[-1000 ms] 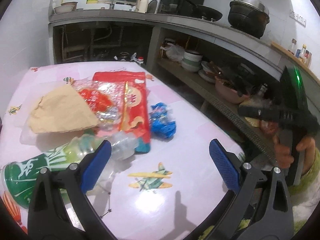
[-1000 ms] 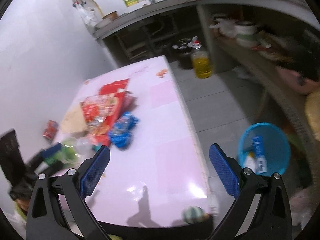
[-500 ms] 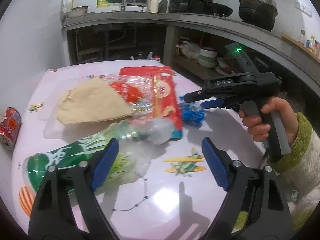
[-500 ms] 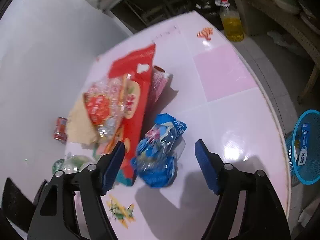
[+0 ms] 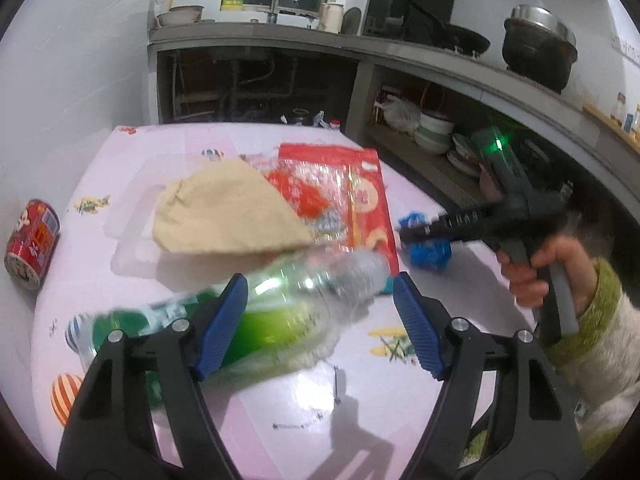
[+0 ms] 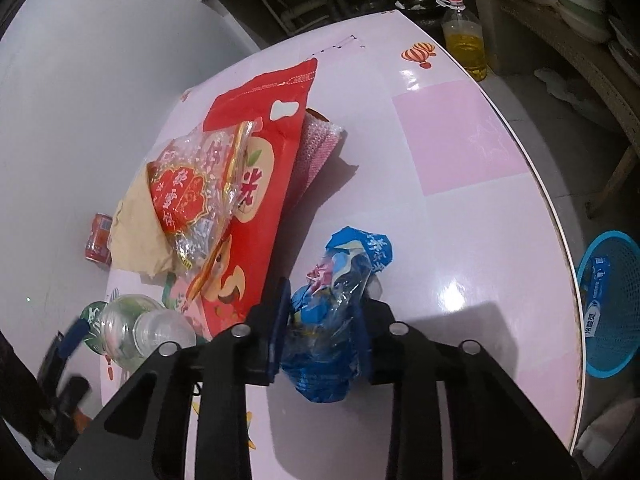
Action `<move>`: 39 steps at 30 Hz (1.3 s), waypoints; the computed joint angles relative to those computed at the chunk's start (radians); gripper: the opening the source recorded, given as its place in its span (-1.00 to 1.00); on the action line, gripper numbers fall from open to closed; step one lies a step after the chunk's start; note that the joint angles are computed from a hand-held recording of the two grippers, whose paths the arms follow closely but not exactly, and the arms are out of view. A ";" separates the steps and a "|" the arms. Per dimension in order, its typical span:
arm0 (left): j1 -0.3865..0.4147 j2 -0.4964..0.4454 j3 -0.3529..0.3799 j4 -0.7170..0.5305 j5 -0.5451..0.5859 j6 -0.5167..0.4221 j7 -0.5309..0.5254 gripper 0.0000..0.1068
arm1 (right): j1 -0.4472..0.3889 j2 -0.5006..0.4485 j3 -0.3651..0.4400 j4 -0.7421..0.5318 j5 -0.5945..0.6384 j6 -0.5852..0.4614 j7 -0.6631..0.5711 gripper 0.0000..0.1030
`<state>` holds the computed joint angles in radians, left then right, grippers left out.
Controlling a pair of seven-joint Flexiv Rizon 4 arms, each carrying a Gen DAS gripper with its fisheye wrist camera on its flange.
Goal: Collect trash
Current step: 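Grasp the blue plastic wrapper with the right tool, then grasp the tan paper sheet with the left tool while the right tool holds the wrapper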
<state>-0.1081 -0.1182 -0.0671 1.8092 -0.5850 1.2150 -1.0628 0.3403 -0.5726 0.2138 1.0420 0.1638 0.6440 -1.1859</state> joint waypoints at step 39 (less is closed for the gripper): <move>0.157 -0.532 0.029 -0.935 0.313 -0.818 -0.405 0.23 | -0.068 0.135 0.023 0.217 0.097 0.117 -0.084 -0.55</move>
